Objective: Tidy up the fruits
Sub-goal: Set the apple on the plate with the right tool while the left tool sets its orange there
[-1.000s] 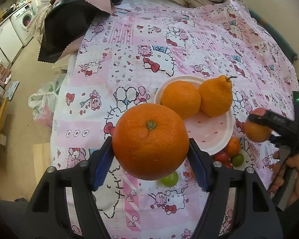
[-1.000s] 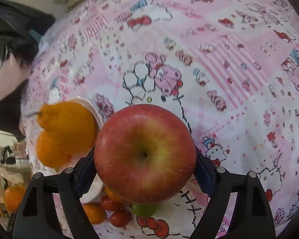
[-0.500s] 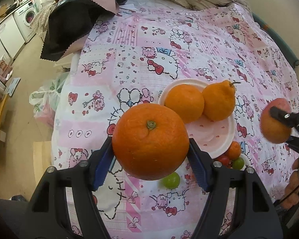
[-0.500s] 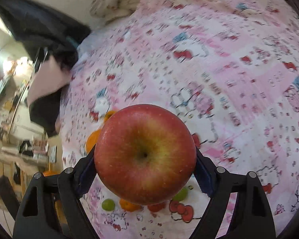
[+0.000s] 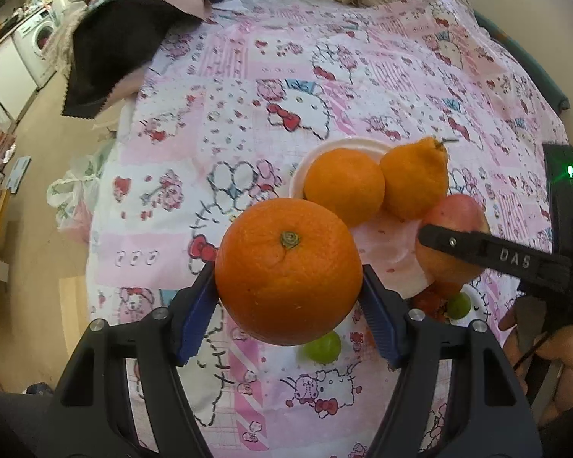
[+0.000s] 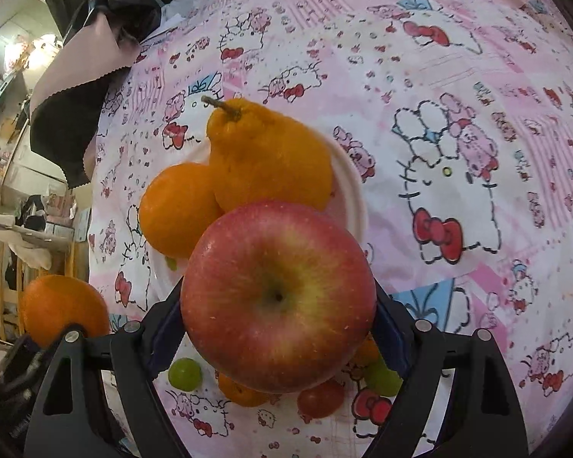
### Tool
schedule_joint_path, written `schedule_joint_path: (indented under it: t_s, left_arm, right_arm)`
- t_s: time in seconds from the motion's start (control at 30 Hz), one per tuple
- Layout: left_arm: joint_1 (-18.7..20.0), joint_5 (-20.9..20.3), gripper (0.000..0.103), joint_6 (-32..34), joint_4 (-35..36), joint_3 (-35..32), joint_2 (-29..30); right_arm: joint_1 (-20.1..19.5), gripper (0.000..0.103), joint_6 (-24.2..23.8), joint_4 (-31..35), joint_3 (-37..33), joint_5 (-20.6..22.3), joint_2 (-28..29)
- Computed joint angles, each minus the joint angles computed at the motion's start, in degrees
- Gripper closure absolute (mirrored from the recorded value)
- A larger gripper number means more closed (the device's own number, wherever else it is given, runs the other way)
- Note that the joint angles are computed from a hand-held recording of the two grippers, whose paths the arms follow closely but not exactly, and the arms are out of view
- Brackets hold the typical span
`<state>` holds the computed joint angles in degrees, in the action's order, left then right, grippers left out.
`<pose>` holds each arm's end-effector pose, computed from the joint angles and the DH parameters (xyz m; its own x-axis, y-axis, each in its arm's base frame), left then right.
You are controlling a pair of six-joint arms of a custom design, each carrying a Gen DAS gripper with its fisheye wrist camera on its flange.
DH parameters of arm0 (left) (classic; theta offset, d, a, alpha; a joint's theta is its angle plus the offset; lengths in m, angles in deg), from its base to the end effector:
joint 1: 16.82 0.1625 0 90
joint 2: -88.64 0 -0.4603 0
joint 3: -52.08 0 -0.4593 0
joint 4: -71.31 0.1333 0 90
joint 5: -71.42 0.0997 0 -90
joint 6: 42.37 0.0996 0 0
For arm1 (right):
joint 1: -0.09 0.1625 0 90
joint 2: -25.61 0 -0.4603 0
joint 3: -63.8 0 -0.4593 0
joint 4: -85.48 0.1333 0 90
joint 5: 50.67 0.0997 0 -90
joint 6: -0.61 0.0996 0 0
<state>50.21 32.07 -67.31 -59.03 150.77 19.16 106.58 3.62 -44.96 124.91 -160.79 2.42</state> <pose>-0.0687 -0.7010 0.3267 -0.7436 -0.2812 -0.6066 0.0765 0.8655 -0.4950 0.3473 -0.8245 -0.0276 -0.9183 -0.2014 0.3409 -0.2357 0.9699 -0.0620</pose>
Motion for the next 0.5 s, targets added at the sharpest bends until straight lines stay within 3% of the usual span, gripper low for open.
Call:
schedule_joint_path:
  t_s: [0.17,0.4,0.5]
  left_arm:
    - [0.2,-0.7,0.035,0.3,1.0,-0.7,1.1]
    - [0.4,-1.6,0.035,3.2,-1.0,-1.2,2.4]
    - [1.1,-3.0,0.035,5.1,-1.3,-2.3,3.8]
  right_arm:
    - [-0.3,0.016,1.4,1.5,-1.1,2.3,0.9]
    - [-0.3,0.016,1.7,1.9,-1.1,0.8,0.8]
    - [-1.2,0.015,4.8,1.1,-0.1,3.8,-0.1]
